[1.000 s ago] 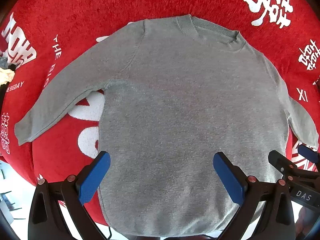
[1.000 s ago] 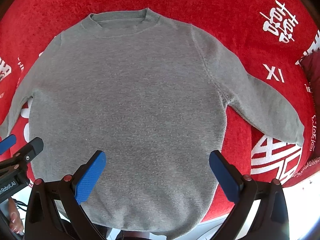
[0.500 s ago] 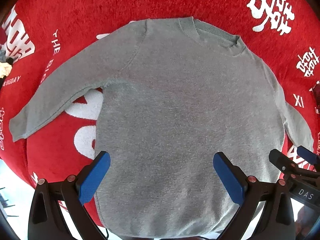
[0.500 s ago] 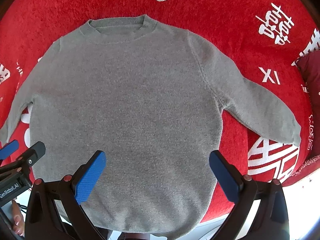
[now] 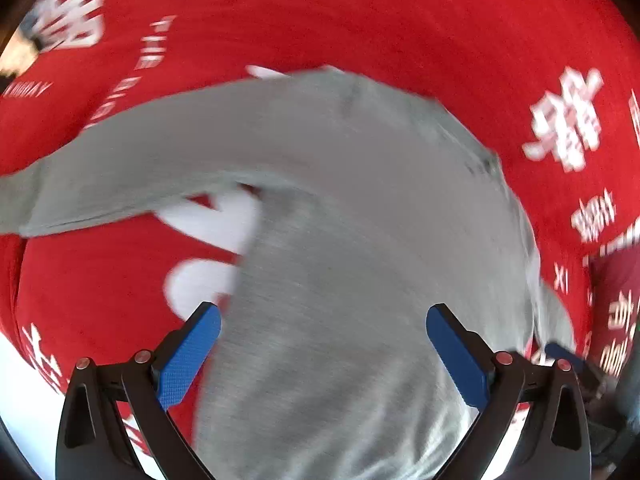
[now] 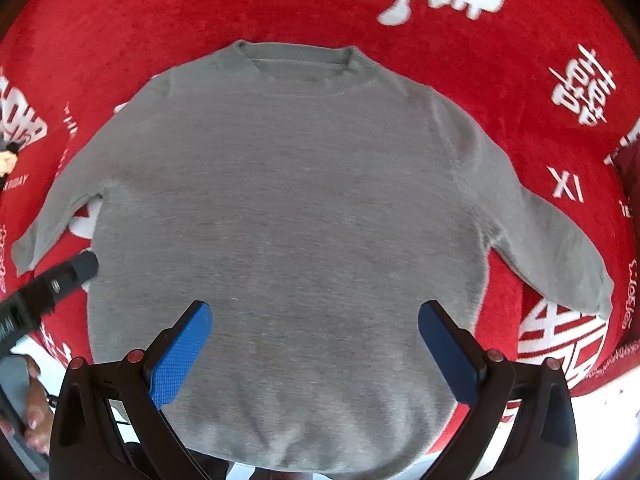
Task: Fold small clothes
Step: 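Grasp the cuff of the sleeve nearest the left tool with the left tool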
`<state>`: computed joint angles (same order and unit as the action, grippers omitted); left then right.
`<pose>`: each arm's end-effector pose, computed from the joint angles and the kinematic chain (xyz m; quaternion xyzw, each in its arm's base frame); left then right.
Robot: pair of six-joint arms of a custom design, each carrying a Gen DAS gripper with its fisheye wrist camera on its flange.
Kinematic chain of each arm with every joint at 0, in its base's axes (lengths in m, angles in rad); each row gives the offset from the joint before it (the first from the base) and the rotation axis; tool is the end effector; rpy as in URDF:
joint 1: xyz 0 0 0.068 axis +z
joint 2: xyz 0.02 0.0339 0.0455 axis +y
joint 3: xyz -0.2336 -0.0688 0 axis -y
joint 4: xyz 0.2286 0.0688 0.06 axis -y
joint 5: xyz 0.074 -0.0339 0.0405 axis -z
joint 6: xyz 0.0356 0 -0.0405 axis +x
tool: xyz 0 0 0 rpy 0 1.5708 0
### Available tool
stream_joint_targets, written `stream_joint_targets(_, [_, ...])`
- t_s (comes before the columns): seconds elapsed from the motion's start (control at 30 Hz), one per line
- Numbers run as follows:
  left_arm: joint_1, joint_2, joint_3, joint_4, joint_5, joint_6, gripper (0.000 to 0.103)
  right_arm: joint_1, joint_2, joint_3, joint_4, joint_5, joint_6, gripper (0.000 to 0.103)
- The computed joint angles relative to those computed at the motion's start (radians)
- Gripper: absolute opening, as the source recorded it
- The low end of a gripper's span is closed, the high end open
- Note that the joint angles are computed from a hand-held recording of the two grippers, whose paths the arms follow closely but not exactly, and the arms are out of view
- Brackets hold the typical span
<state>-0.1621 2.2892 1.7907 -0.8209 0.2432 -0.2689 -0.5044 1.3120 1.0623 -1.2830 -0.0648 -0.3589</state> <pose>0.4232 -0.0779 0.1276 -0.0374 0.9842 -0.1442 0.0958 0.1768 -0.0950 0.2315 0.0720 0.9967 0.0215 0.0308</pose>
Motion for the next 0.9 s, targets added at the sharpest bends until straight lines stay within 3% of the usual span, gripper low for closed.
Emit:
stream_joint_targets(0.27, [0.306, 0.026, -0.077, 0.154, -0.006, -0.010, 0.103, 0.225, -0.036, -0.055, 0.021, -0.031, 0.153, 0.103])
stream_joint_targets(0.4, [0.456, 0.101, -0.042, 0.217, 0.011, -0.042, 0.103, 0.346, -0.039, -0.066, 0.041, -0.053, 0.228, 0.103])
stream_joint_targets(0.63, [0.638, 0.292, 0.109, 0.245, 0.167, -0.119, 0.103, 0.536, -0.020, -0.098, 0.103, -0.077, 0.353, 0.103])
stream_joint_targets(0.9, [0.658, 0.461, 0.354, 0.201, 0.239, -0.200, 0.103, 0.693, 0.046, -0.083, 0.144, -0.082, 0.452, 0.103])
